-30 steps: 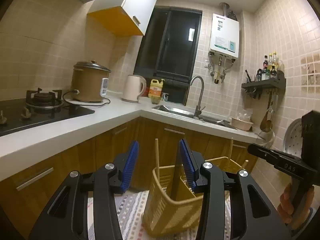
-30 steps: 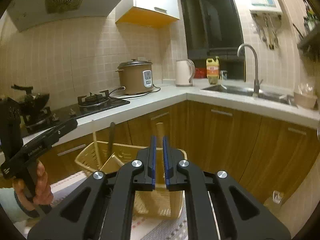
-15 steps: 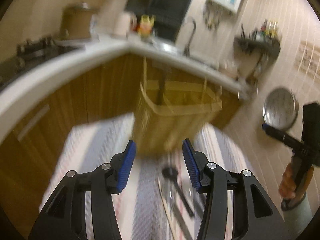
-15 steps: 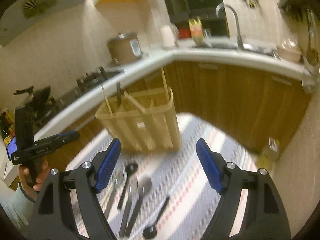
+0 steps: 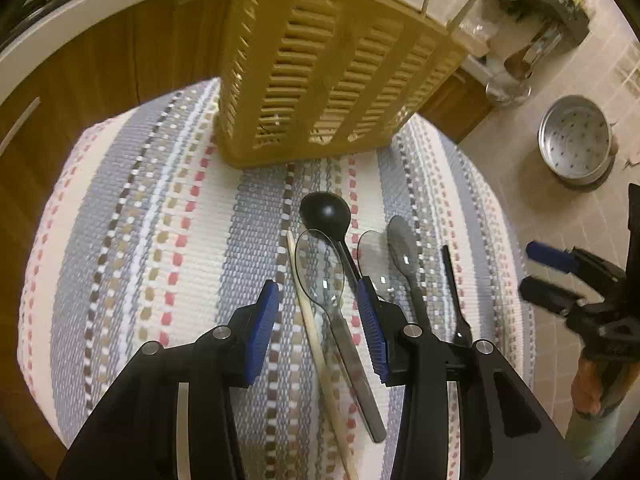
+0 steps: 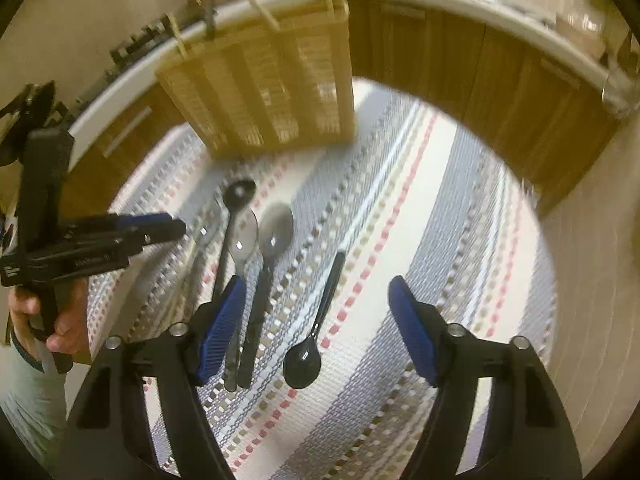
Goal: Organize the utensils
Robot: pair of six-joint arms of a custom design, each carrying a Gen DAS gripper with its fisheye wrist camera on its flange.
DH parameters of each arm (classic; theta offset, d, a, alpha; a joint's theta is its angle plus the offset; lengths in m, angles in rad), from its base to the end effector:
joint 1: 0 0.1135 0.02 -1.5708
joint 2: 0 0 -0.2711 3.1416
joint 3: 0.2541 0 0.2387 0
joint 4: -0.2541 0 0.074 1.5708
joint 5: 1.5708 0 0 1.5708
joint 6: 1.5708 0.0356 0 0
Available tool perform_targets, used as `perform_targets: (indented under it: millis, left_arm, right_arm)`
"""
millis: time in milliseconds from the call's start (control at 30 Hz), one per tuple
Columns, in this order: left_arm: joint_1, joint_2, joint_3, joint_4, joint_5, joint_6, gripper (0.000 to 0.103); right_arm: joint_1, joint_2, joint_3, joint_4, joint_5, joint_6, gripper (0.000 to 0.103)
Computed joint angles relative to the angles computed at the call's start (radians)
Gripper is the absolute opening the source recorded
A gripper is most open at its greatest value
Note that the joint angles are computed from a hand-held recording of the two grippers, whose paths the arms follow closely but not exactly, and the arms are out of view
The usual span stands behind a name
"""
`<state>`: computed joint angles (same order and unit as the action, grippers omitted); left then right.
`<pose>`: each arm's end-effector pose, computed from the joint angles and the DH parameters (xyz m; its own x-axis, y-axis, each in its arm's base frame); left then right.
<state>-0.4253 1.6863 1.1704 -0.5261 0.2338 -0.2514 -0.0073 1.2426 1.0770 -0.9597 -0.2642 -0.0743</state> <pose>0.3032 -0.1464 0.2272 -0.8881 0.1366 -0.4389 0.2962 0.9002 -0.3192 0.2171 0.0077 0.2934 -0.8921 -0.0651 -0.4472 -0.1722 0.9639 0.2030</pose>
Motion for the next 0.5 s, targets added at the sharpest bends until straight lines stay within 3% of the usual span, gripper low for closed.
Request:
perform_targets:
  millis: [500]
  left_arm:
    - [-0.064, 0.183, 0.174, -0.038, -0.104, -0.042, 0.039]
  right_arm:
    - [-0.020, 0.143, -0.033, 0.060, -0.028, 0.030, 0.064]
